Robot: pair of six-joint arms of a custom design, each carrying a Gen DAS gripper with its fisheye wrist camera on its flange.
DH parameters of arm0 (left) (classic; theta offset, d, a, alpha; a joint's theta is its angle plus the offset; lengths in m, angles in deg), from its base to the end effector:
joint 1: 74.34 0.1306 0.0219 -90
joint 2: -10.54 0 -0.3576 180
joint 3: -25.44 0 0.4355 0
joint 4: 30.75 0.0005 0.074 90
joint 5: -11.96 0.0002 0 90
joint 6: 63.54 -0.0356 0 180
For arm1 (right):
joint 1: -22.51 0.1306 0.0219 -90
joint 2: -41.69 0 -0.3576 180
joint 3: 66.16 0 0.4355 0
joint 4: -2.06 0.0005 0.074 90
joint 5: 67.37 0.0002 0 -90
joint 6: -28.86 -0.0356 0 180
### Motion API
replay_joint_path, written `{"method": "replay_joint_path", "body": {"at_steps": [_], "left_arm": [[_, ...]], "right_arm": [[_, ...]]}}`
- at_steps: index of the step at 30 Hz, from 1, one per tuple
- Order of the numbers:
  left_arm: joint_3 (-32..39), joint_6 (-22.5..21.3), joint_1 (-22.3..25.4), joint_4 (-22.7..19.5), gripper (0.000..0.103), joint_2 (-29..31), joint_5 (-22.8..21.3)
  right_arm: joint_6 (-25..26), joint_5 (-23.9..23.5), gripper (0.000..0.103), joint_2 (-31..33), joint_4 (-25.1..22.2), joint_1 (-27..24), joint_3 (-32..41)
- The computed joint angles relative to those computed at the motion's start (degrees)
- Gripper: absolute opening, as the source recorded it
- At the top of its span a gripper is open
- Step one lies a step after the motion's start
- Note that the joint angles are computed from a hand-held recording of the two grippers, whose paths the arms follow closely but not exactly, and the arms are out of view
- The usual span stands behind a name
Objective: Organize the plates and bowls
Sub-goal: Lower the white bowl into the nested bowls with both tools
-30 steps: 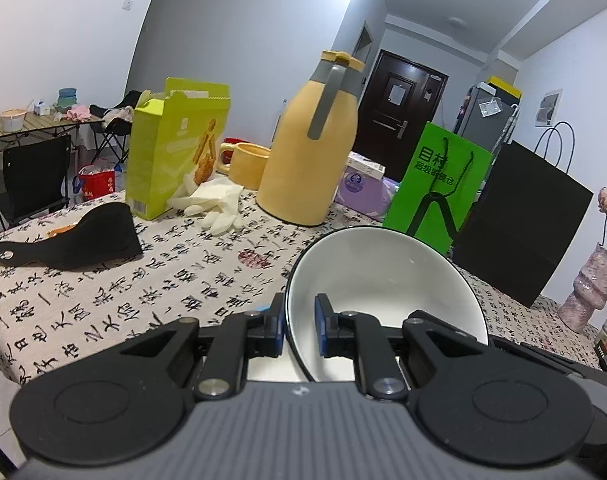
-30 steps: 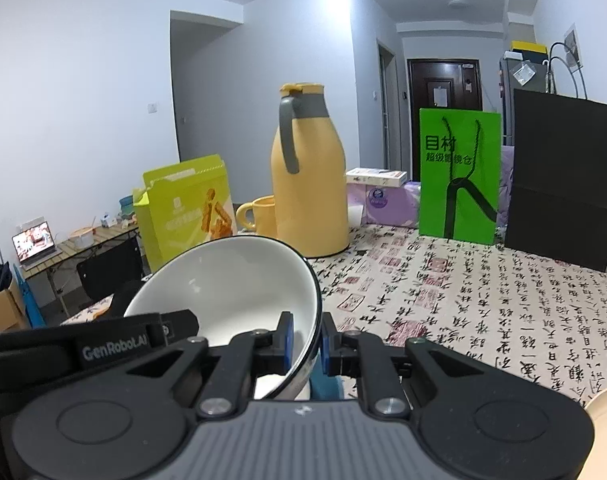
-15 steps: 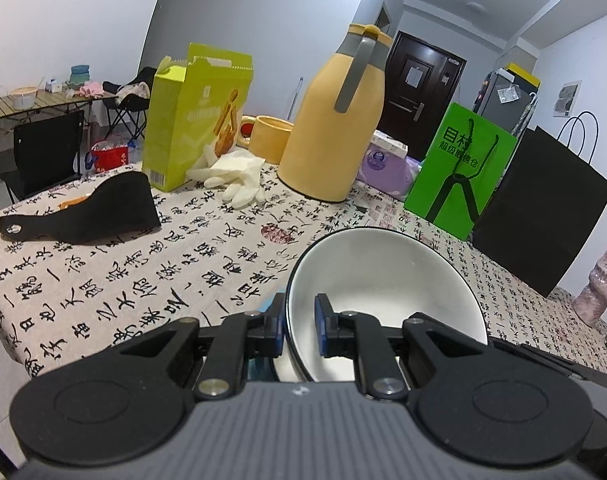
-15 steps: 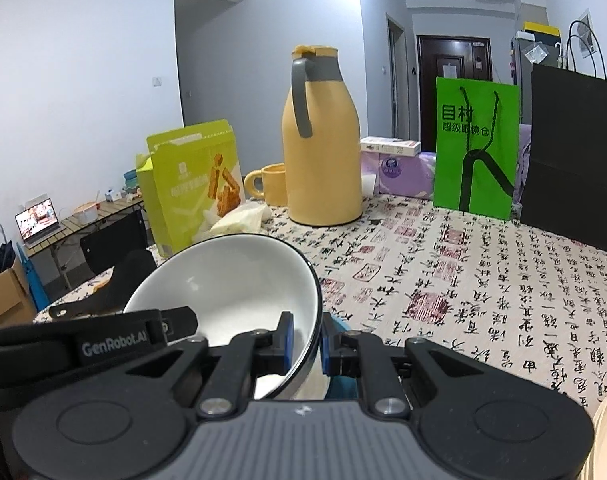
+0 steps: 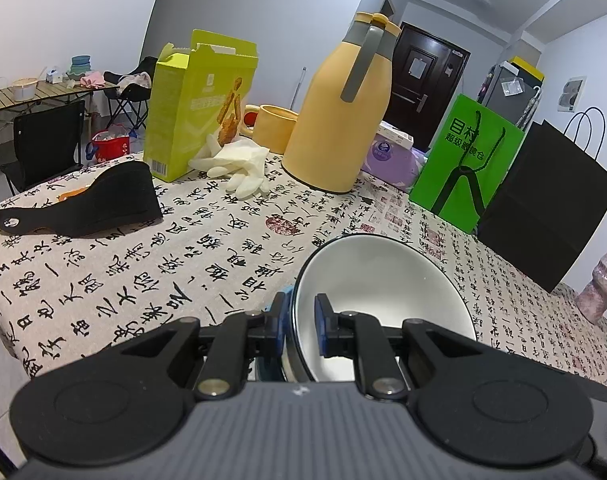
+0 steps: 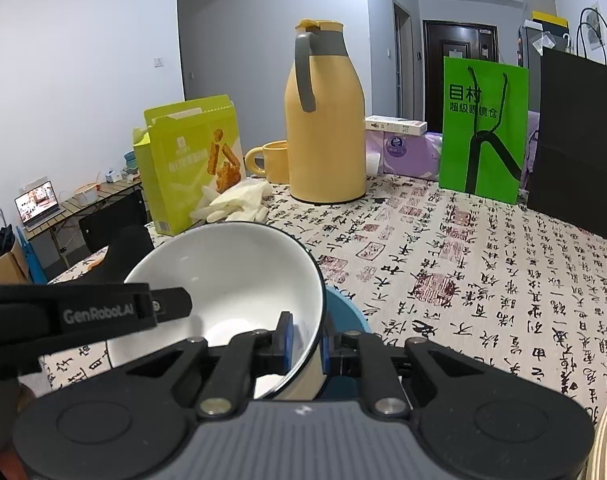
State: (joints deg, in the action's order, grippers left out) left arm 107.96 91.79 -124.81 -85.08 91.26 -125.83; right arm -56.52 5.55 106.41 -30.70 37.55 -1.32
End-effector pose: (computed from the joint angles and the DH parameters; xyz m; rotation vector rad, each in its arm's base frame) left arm 0.3121 -0.3375 0.4194 -0.5877 2.0527 -0.1096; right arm 0.3794 0.1123 0.3964 -0.5372 2.0735 0.4253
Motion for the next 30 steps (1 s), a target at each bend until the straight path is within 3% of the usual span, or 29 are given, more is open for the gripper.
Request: {"method": "replay_joint_path", "body": {"at_steps": [9, 15, 30], "left_arm": [[-0.2, -0.5, 0.7, 0.5, 0.015, -0.6, 2.0], [0.3, -0.1, 0.8, -0.6, 0.013, -0.3, 2.1], [1.6, -0.7, 1.2, -1.7, 0.013, 0.7, 2.6]], "right_arm": [[0.0, -1.0, 0.014, 0.1, -0.5, -0.5, 0.2], [-2.9, -3.6, 0.015, 0.6, -2.4, -1.6, 1.0], [-5.4, -5.4, 0.014, 0.4, -0.9, -3.6, 1.1]]}}
